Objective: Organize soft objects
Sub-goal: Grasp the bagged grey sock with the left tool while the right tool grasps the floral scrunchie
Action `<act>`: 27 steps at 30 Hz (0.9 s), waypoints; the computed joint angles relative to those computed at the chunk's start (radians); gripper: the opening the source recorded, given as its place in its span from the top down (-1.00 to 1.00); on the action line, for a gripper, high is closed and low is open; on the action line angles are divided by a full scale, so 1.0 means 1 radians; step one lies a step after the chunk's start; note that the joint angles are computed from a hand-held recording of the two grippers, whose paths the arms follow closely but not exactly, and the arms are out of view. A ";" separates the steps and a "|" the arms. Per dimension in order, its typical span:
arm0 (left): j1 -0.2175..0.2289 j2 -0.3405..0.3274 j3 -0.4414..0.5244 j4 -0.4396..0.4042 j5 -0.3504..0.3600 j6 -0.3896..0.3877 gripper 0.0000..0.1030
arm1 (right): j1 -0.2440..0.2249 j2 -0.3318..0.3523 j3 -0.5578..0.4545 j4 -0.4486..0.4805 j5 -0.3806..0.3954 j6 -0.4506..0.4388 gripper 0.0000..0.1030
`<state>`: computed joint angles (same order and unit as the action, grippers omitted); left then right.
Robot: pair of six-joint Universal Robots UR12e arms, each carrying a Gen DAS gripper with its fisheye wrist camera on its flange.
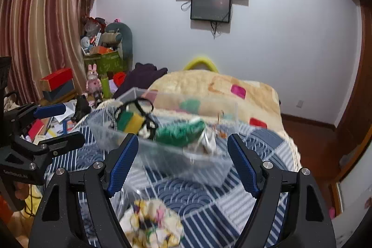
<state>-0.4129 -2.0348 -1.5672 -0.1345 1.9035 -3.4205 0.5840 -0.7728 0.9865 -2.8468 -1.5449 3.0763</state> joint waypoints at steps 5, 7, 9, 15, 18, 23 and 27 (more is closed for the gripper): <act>-0.010 -0.011 -0.002 -0.043 -0.026 -0.017 -0.90 | -0.002 -0.023 0.053 0.022 0.006 0.009 -0.49; -0.011 -0.015 -0.003 -0.059 -0.047 -0.024 -0.90 | -0.002 -0.030 0.072 0.032 0.011 0.017 -0.49; -0.014 -0.021 -0.003 -0.073 -0.059 -0.030 -0.90 | -0.005 -0.035 0.086 0.046 0.024 0.027 -0.49; -0.013 -0.039 -0.003 -0.114 -0.112 -0.071 -0.90 | -0.009 -0.043 0.113 0.087 0.052 0.045 -0.49; -0.012 -0.048 -0.007 -0.103 -0.138 -0.093 -0.84 | -0.008 -0.047 0.124 0.089 0.059 0.047 -0.49; -0.005 -0.050 -0.021 -0.073 -0.192 -0.114 -0.25 | -0.005 -0.047 0.131 0.098 0.060 0.047 -0.49; -0.002 -0.047 -0.031 -0.054 -0.201 -0.126 0.26 | -0.004 -0.040 0.122 0.123 0.079 0.046 -0.49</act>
<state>-0.4149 -2.0814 -1.5982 -0.1889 1.7029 -3.5468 0.5803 -0.8133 1.1086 -2.7237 -1.4662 3.1220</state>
